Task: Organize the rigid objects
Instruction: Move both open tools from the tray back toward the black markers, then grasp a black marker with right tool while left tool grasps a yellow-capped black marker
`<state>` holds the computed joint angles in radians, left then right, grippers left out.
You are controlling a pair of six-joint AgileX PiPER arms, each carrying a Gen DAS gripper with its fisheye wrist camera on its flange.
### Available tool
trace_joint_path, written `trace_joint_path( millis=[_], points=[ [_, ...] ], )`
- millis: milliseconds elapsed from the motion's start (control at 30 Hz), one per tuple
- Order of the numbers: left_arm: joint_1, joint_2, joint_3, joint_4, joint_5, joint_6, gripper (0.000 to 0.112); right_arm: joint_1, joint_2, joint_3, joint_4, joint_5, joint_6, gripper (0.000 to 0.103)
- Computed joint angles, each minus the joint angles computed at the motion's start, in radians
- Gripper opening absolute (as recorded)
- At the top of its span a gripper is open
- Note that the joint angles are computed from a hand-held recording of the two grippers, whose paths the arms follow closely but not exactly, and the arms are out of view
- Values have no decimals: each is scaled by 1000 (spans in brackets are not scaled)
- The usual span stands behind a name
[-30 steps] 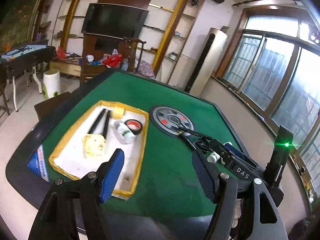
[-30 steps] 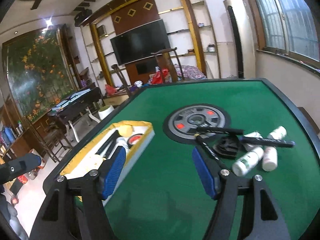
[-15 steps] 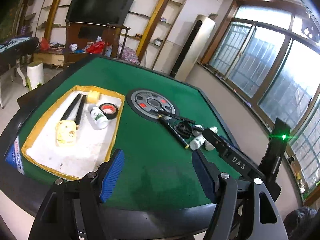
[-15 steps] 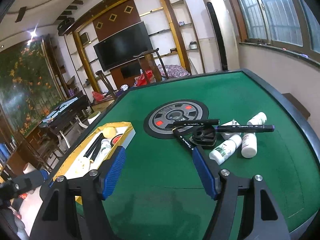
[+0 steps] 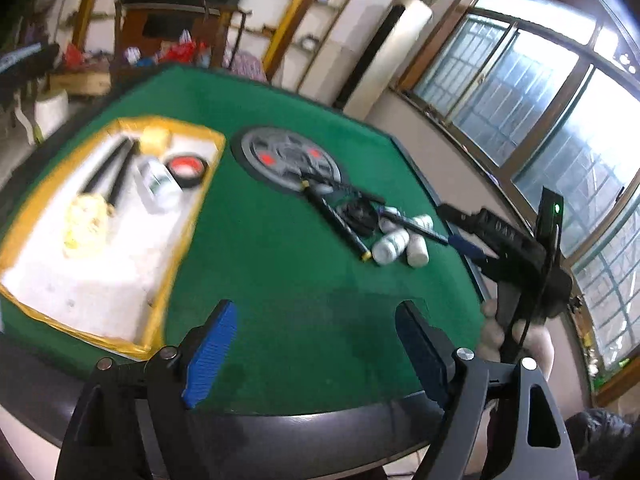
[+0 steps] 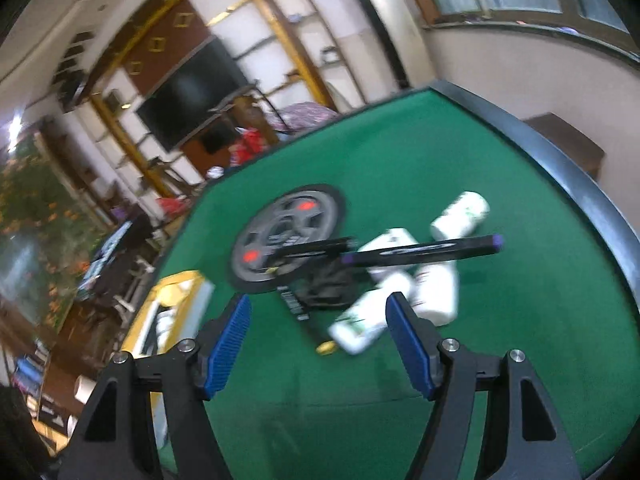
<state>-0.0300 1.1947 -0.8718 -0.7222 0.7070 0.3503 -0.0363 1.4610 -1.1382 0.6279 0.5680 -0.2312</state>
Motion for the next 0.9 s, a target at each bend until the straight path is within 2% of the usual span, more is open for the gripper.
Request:
trace_joint_path(
  millis=[100, 200, 300, 333, 500, 600, 667, 733, 900],
  points=[
    [0, 20, -4, -23, 0, 25, 84, -30, 59, -66, 49, 59, -34, 69],
    [20, 29, 9, -67, 8, 64, 84, -5, 176, -206, 56, 157, -48, 69],
    [53, 36, 22, -91, 18, 100, 84, 45, 354, -394, 97, 322, -109, 69],
    [60, 39, 22, -95, 20, 105, 84, 59, 391, -430, 99, 350, -111, 69],
    [110, 67, 17, -125, 44, 147, 84, 192, 583, -671, -122, 394, 47, 69],
    [127, 77, 17, -141, 53, 173, 84, 246, 647, -766, -283, 396, 155, 69],
    [134, 80, 18, -148, 59, 184, 84, 254, 677, -813, -310, 416, 171, 69],
    [134, 89, 14, -148, 58, 186, 84, 246, 691, -844, -279, 466, 162, 69],
    [113, 121, 1, -149, 58, 186, 84, 179, 697, -793, 8, 626, 42, 69]
  ],
)
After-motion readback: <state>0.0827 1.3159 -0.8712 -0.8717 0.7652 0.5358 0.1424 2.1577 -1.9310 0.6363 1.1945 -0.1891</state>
